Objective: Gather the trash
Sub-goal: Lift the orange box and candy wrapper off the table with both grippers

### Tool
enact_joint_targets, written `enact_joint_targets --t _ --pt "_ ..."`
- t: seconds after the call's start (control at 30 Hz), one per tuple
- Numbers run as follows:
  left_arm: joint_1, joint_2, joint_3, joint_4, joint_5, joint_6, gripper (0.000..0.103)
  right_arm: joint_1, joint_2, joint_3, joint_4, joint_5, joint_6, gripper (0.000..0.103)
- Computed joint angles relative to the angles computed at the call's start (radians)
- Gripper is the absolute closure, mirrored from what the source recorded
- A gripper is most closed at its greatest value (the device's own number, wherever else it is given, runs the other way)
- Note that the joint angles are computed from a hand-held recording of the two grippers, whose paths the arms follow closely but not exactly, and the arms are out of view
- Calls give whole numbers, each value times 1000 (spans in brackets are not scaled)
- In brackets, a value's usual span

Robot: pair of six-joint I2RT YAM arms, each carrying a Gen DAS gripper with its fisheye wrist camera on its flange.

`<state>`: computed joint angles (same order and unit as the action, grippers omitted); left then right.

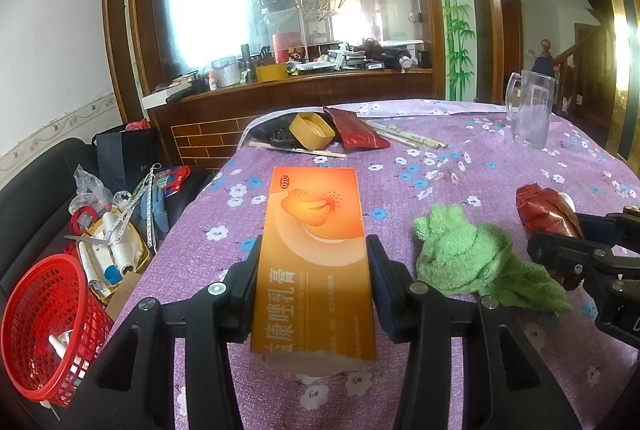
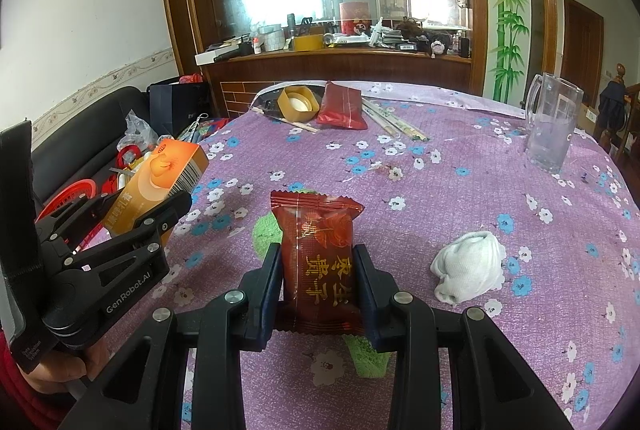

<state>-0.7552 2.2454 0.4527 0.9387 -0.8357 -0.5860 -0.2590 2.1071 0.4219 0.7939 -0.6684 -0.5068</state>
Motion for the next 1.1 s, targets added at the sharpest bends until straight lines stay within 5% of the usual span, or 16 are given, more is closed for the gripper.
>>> enact_joint_targets --t 0.73,1.1 --pt "67 -120 -126 3 84 -17 58 -19 -109 -26 -66 19 59 65" --pt "-108 -292 -304 -132 -30 -239 58 -35 -297 -243 -78 -46 -6 65"
